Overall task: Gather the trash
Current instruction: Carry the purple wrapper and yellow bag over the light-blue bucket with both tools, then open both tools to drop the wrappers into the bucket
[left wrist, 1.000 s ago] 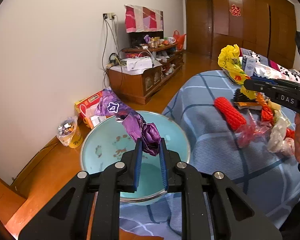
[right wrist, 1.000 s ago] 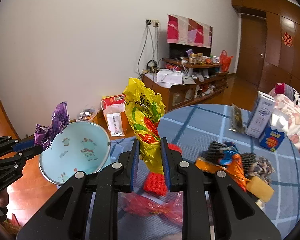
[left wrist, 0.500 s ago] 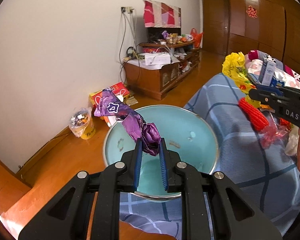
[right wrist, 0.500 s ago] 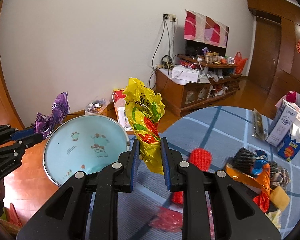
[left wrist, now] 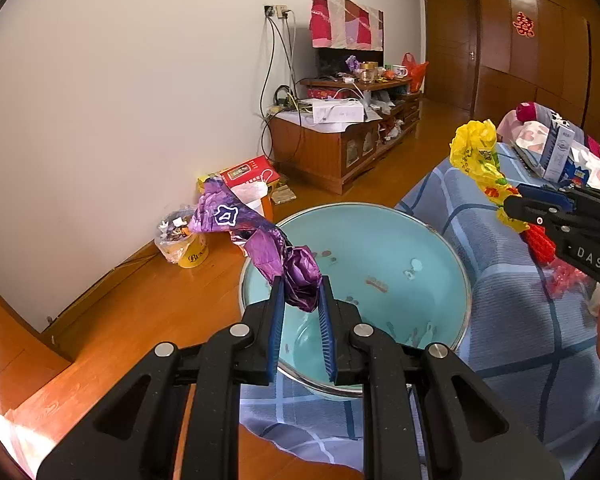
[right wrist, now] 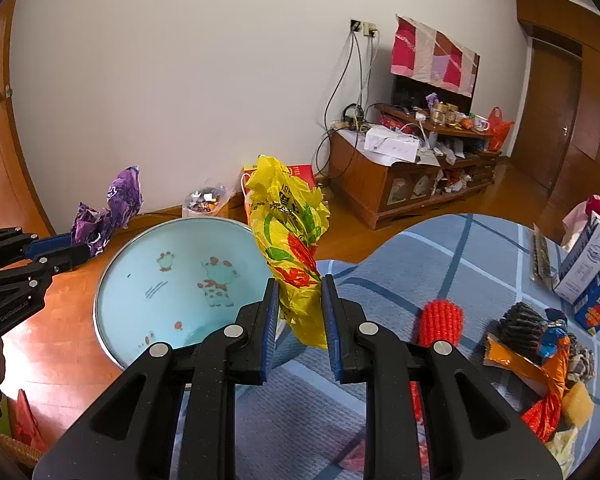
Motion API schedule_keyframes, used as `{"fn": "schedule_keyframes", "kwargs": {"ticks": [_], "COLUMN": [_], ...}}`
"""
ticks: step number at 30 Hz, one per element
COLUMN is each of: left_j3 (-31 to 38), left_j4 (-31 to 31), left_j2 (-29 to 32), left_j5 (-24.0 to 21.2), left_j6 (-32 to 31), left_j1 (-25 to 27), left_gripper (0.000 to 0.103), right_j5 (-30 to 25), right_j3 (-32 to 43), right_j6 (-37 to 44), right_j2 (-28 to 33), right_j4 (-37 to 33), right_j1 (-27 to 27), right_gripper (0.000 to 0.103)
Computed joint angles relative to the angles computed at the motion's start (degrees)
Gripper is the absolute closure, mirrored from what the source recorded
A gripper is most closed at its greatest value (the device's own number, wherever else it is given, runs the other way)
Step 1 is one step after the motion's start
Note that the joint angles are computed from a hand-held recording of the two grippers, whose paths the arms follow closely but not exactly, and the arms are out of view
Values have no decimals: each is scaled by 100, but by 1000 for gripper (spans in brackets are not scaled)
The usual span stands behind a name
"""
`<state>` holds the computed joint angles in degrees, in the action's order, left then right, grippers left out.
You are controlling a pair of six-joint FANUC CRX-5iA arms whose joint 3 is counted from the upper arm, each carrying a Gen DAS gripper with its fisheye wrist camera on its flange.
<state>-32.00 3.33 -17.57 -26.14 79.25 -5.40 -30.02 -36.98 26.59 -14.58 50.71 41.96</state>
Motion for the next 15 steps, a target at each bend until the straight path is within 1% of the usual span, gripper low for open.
{"fn": "schedule_keyframes", "kwargs": {"ticks": [1,6,10,15], "left_j3": [30,-15,63,19], "left_j4": [-63,51,-25,73], "left_j2": [12,-36,8,-14], "left_j5": [-22,-32,-64,-37], "left_j6": [71,-6,147,80], "left_j1": [-7,79,11,1], "left_gripper": [86,86,86,86], "right_j5": [-1,-7,-11,-27], "right_j3": [8,87,135,181], "right_j6": [19,149,257,316], "right_j2": [19,123,189,250], "right_j4": [-2,-65,-121,-155], "right_j1": [16,71,104,148], "right_gripper": [81,81,81,81]}}
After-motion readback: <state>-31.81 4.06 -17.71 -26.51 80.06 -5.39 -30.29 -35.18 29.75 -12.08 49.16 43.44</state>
